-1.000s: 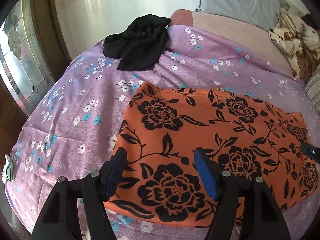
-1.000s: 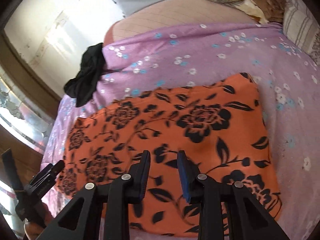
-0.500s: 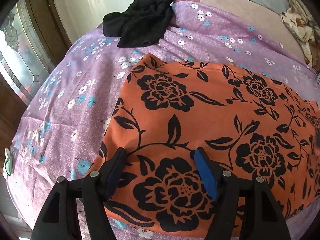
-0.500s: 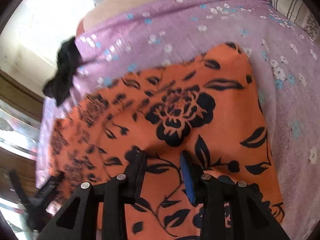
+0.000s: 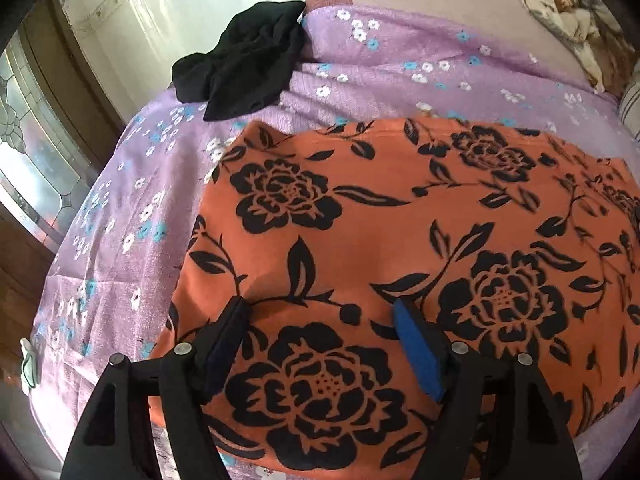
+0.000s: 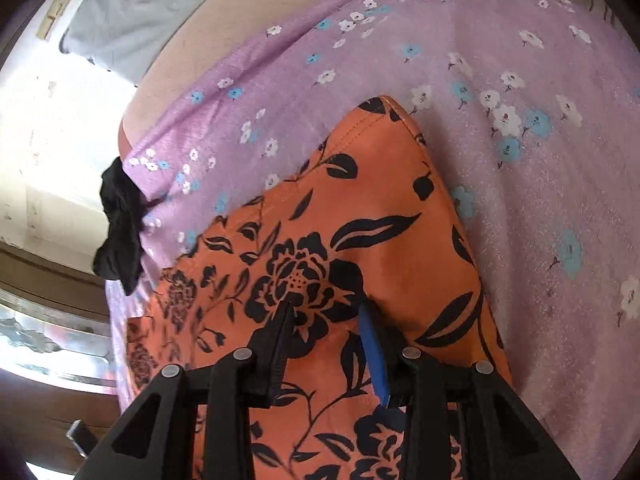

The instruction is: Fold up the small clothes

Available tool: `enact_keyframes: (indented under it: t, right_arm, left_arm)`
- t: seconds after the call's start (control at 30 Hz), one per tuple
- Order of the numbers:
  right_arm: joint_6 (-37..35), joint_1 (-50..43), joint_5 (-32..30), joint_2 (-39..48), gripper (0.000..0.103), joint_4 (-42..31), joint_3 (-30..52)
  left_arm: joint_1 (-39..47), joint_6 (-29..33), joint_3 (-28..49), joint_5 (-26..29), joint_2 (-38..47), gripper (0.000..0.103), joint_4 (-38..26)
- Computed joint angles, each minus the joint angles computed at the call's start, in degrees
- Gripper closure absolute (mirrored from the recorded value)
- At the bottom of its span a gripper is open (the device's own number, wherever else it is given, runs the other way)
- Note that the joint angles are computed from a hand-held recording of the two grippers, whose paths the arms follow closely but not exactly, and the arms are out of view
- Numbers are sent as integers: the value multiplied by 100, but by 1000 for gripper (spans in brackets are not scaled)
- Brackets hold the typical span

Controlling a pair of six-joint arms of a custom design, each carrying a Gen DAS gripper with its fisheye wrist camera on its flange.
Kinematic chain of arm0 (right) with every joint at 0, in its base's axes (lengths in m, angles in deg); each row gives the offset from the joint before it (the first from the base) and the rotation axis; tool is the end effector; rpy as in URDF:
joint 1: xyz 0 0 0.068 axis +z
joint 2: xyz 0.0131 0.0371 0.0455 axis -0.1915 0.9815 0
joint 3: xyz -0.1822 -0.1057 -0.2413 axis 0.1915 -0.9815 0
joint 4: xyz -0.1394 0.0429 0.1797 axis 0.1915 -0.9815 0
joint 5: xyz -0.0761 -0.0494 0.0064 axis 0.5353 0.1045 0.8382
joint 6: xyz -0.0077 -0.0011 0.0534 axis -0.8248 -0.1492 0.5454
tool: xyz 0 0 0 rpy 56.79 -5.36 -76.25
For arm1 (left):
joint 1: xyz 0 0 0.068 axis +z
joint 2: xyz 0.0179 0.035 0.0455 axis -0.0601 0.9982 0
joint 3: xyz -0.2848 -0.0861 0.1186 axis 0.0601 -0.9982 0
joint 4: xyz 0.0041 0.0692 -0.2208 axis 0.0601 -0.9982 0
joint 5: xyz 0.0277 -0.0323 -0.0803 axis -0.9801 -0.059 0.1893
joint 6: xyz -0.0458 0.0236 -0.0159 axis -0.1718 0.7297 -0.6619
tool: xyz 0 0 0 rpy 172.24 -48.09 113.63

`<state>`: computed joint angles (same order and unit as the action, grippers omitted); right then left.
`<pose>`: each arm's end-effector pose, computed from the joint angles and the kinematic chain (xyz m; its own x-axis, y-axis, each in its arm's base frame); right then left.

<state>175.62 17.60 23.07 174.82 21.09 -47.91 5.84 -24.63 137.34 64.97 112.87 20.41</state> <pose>0.2091 0.0986 0.0652 -0.2297 0.9275 -0.2950 0.7230 0.3656 0.5863 0.3975 0.0542 0.0470 -0.5833 0.5744 -0.5743 0.5744 0.7916 0.2084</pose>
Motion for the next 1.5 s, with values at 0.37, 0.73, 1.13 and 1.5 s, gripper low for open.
enact_keyframes:
  t: [0.37, 0.73, 1.13, 1.5]
  right_arm:
    - [-163, -27, 95, -176, 37, -1274, 622]
    - [-234, 277, 526, -504, 37, -2171, 982]
    - [-1061, 873, 1371, -814, 37, -1880, 1242]
    - [-1642, 706, 12, 228, 41, -3435, 2860]
  left_arm:
    - [37, -42, 149, 293, 42, 28, -401]
    - [16, -68, 213, 265, 41, 28, -461]
    - [10, -58, 176, 223, 87, 27, -345]
    - [-2, -65, 231, 180, 169, 24, -320]
